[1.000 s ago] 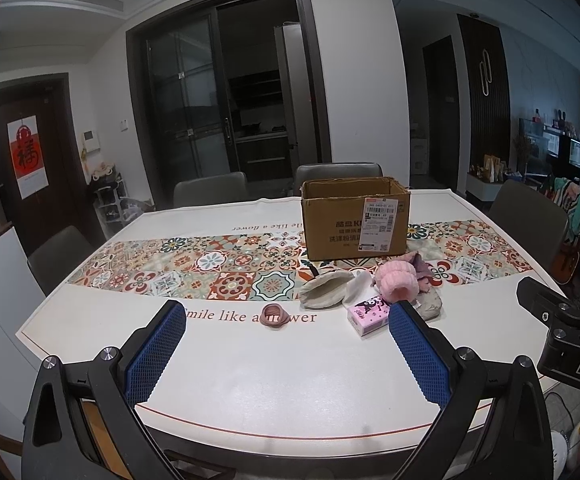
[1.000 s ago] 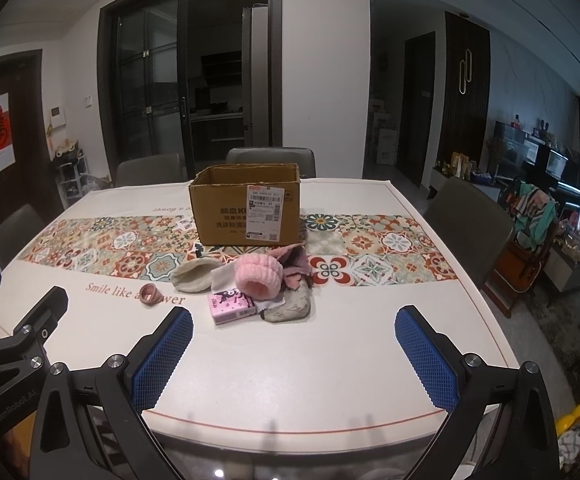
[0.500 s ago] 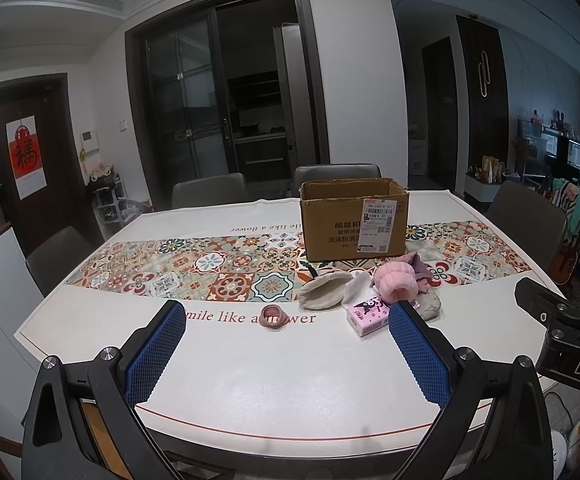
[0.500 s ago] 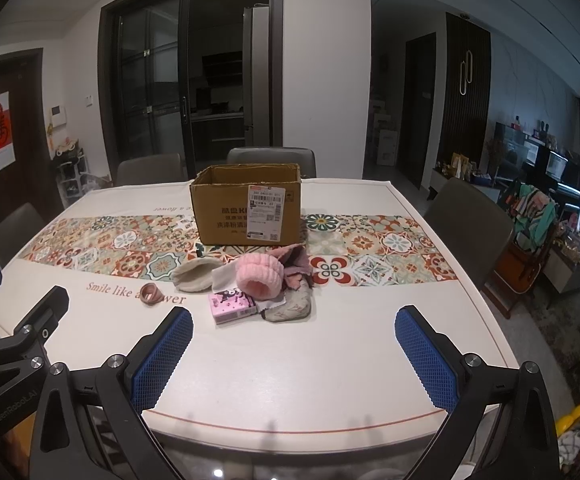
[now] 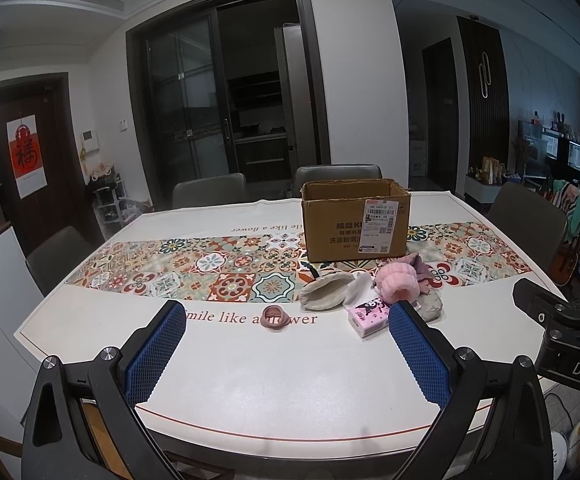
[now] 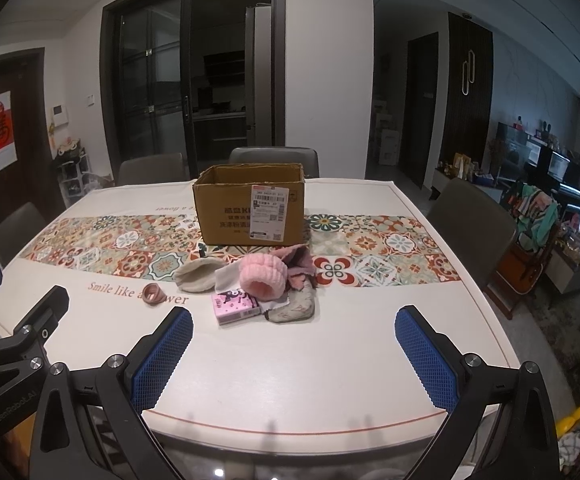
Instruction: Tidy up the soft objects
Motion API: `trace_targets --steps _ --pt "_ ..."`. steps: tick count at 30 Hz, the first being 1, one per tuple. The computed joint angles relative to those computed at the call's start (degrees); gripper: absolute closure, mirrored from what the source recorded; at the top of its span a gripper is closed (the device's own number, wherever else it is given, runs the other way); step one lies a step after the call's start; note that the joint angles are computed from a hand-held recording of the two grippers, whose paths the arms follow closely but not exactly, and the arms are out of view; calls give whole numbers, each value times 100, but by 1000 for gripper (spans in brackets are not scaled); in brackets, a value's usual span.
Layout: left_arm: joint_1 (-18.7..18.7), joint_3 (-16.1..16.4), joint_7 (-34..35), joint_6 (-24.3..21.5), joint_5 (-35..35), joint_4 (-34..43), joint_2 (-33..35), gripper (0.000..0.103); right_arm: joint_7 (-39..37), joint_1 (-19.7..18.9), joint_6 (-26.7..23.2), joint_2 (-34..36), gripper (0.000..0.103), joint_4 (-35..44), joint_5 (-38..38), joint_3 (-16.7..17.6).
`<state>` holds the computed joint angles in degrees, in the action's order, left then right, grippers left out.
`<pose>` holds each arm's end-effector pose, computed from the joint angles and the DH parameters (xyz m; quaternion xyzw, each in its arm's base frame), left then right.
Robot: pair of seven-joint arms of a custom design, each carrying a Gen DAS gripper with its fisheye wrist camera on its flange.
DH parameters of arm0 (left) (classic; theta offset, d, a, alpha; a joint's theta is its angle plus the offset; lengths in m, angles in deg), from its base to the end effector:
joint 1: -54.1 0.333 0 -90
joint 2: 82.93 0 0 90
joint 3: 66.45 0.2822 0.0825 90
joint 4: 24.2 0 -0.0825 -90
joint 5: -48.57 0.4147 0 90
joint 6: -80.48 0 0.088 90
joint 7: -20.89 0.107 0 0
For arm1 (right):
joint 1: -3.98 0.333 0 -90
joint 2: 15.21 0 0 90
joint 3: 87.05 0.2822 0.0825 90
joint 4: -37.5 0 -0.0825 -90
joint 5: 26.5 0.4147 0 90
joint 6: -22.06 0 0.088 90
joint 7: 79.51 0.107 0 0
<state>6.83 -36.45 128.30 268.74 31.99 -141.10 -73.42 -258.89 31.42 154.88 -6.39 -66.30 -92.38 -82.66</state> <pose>0.6172 -0.1760 0.4577 -0.4884 0.6983 -0.3860 0.3534 0.5734 0.3335 0.4561 -0.5048 0.7197 -0.3931 0.2695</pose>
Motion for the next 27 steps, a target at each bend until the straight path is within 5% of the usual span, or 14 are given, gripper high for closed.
trace_targets --steps 9,20,27 --pt "212 -204 -98 -83 137 16 -37 0 -5 11 5 32 0 36 17 -2" --pt "2310 -2161 -241 -172 661 389 207 0 -109 51 157 343 0 349 188 -105" --pt "3671 -3377 190 -598 789 1261 897 0 -421 96 244 928 0 1014 647 -244"
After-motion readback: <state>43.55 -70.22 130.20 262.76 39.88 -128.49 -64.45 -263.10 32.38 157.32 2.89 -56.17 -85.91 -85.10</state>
